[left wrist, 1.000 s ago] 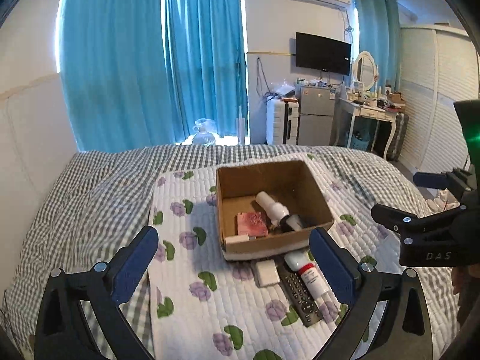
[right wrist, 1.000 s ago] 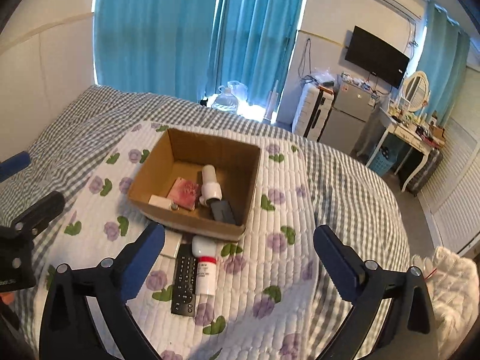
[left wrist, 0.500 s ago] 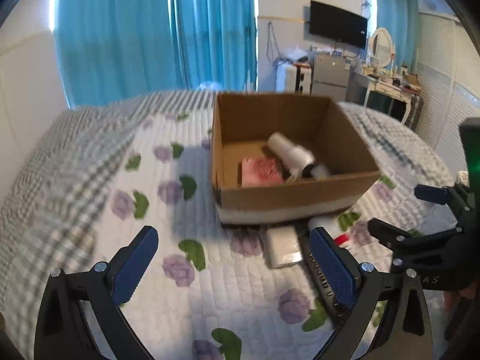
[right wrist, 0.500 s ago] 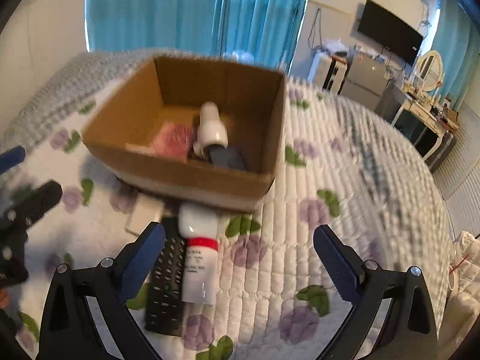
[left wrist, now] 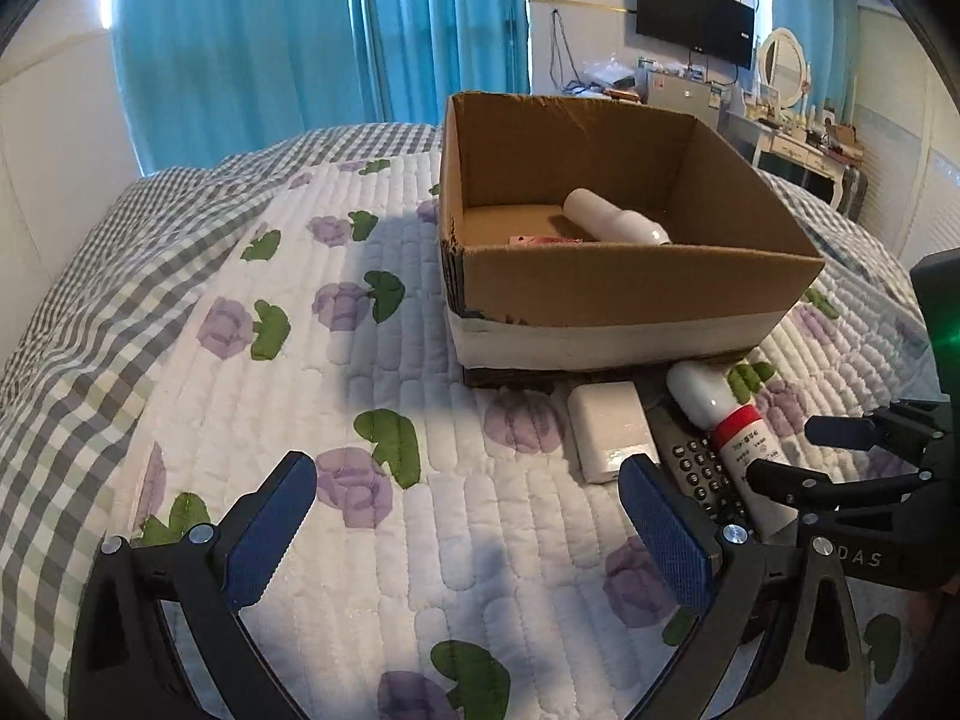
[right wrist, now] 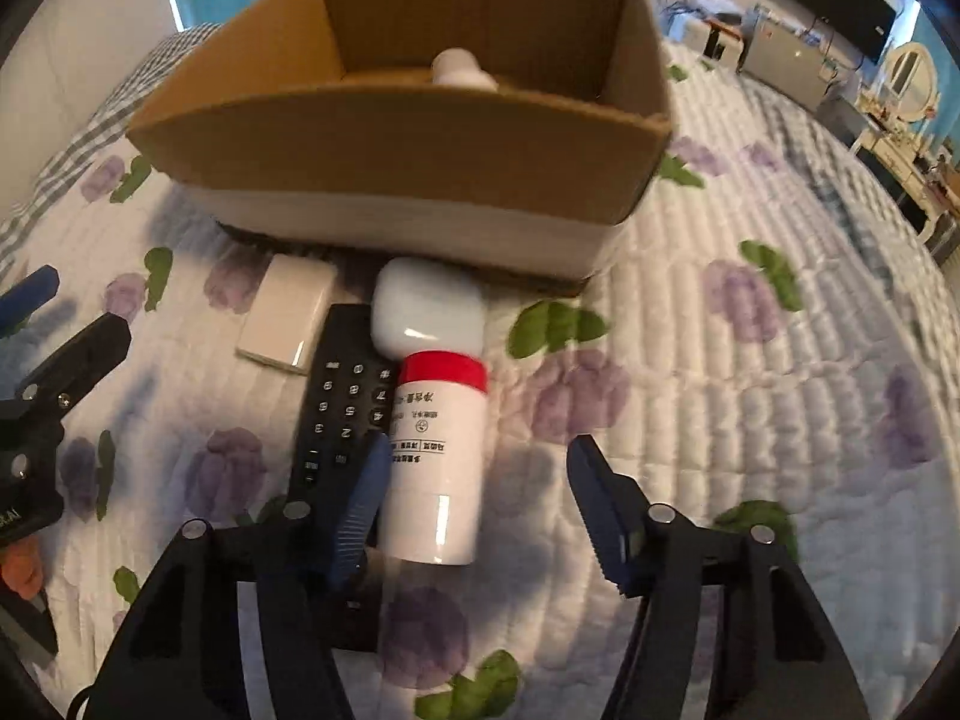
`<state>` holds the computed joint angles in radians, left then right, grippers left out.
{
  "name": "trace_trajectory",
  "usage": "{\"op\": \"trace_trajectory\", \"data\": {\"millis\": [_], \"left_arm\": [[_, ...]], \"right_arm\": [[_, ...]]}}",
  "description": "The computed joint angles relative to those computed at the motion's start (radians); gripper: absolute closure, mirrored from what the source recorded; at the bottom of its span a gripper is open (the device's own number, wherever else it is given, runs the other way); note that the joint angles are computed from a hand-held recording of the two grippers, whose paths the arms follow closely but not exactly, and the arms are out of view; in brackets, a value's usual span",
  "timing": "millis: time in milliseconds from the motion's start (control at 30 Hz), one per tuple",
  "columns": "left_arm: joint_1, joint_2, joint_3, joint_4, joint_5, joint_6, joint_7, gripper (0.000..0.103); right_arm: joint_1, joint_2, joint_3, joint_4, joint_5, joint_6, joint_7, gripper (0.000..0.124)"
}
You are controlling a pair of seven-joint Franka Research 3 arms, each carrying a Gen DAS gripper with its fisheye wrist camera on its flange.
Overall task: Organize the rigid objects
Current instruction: 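Grasp the white-and-red bottle with the right tool while the left tool grasps the white soap bar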
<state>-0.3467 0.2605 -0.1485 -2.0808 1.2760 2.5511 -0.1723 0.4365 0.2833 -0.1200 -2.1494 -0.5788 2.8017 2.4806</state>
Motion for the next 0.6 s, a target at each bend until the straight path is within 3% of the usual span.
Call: {"op": "trace_trajectory", "data": {"millis": [133,200,367,600], "left_arm": [[-0.01,0.006,-0.002,0.005,-0.014,-0.047,-0.004,0.0],[-0.001,0.012,-0.007,0.008,-0.053,-0.037,0.029,0.0],[-0.008,0.021,-0.007,0.025,-0.092,-0.026,0.095,0.0],[-0.018,0.064,-0.01,0.115,-0.228,-0.034,0.239,0.0]], "right_arm": [[0.003,0.045,0.006,0.039,0.034,-0.037,-0.032,0.07],[0.021,0.067,-0.011,0.062,0.023,-0.08,-0.007,0.086],[0.028,0.043,-0.032,0.026,-0.01,-0.013,0.041,0.088],[0.077,-0.056,-0.104,-0.036,-0.31,0.034,0.298,0.088]]}}
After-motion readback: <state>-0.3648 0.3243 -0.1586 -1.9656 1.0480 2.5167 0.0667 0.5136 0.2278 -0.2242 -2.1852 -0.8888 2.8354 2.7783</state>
